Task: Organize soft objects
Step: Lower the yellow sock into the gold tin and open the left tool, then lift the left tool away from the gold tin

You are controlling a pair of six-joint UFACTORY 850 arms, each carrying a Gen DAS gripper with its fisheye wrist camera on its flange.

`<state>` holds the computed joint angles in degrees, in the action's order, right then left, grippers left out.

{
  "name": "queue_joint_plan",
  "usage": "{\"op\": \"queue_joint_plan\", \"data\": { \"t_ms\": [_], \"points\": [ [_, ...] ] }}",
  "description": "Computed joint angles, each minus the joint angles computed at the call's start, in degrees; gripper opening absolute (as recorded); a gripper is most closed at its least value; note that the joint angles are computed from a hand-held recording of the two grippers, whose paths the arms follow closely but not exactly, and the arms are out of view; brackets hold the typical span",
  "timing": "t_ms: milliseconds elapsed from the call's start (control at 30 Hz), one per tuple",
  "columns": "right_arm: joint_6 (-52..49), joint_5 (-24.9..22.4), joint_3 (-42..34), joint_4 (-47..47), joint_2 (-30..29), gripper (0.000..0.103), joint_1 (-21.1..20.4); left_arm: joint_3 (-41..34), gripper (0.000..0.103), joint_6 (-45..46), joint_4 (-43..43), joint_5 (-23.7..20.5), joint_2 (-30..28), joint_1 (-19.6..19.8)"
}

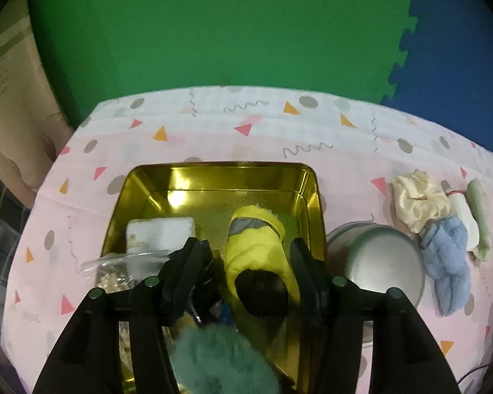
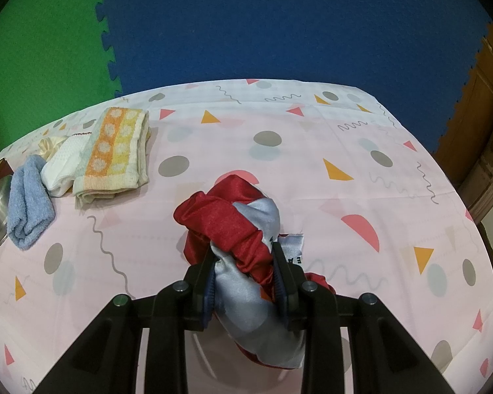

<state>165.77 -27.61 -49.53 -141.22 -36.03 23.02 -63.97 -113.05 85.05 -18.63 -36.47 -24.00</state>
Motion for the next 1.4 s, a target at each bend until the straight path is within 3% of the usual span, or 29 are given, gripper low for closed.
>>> {"op": "queue_joint_plan", "data": {
  "t_ms": [167, 467, 667, 1400],
  "points": [
    [-0.37, 0.04, -0.08, 0.29, -0.05, 0.031, 0.01, 3.39, 0.062, -7.31, 6.95, -3.53, 2.70, -1.59],
    [-3.30, 0.01, -0.47, 3.09, -0.21, 0.031, 0.47, 11.02, 0.067, -18.25, 13.53, -10.18, 7.92, -4.23],
    [-5.18, -0.14, -0.63, 4.69, -0.26, 0.031, 0.66, 14.30, 0.070, -20.75, 13.21, -15.53, 8.75, -6.62],
    [-15.03, -1.40, -1.65, 14.32, -0.71, 0.029, 2.22, 20.66, 0.074, -33.55, 19.67, -13.23, 10.84, -5.98]
  ]
}}
